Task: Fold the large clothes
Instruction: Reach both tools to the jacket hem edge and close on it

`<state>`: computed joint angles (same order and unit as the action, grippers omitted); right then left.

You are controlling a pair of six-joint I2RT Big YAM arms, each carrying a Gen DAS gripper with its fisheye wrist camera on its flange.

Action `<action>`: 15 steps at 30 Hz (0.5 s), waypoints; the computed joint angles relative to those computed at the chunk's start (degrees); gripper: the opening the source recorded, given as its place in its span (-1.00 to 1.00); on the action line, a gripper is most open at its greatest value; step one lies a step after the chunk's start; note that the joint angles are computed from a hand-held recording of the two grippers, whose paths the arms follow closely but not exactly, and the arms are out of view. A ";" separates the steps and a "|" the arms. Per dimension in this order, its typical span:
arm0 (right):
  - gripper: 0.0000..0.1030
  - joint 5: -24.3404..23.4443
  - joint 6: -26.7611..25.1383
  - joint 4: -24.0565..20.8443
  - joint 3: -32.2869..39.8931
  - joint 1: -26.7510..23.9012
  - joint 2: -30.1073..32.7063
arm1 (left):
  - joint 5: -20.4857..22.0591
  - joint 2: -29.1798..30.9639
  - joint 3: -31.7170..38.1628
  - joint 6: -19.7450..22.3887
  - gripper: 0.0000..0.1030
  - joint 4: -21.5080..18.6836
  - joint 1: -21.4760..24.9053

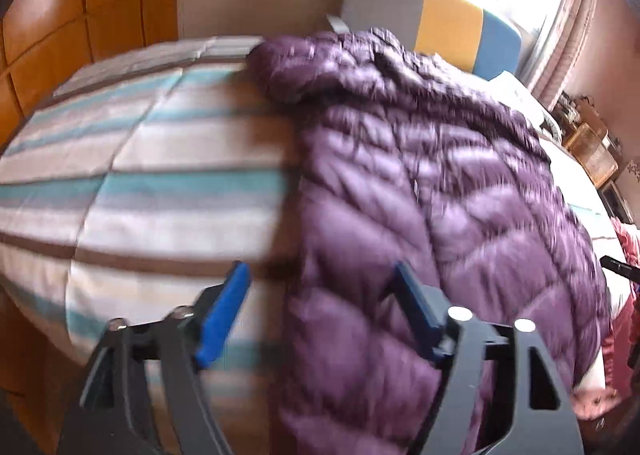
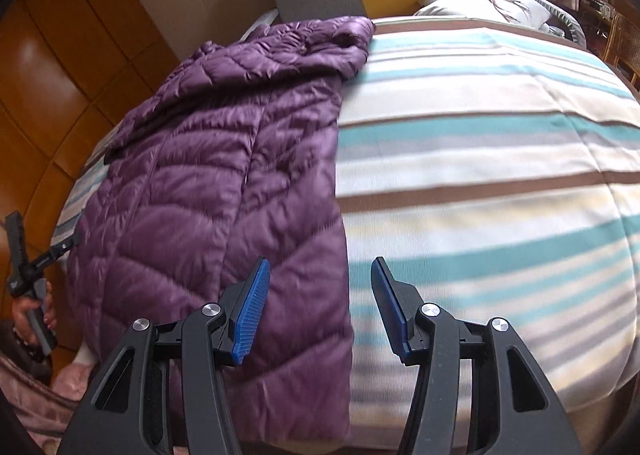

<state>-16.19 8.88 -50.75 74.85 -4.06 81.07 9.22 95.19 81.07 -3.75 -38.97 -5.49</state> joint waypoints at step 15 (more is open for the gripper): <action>-0.84 -6.53 -2.50 2.15 -6.38 1.32 -4.12 | 5.81 -7.16 -9.20 4.27 -0.81 0.75 -1.44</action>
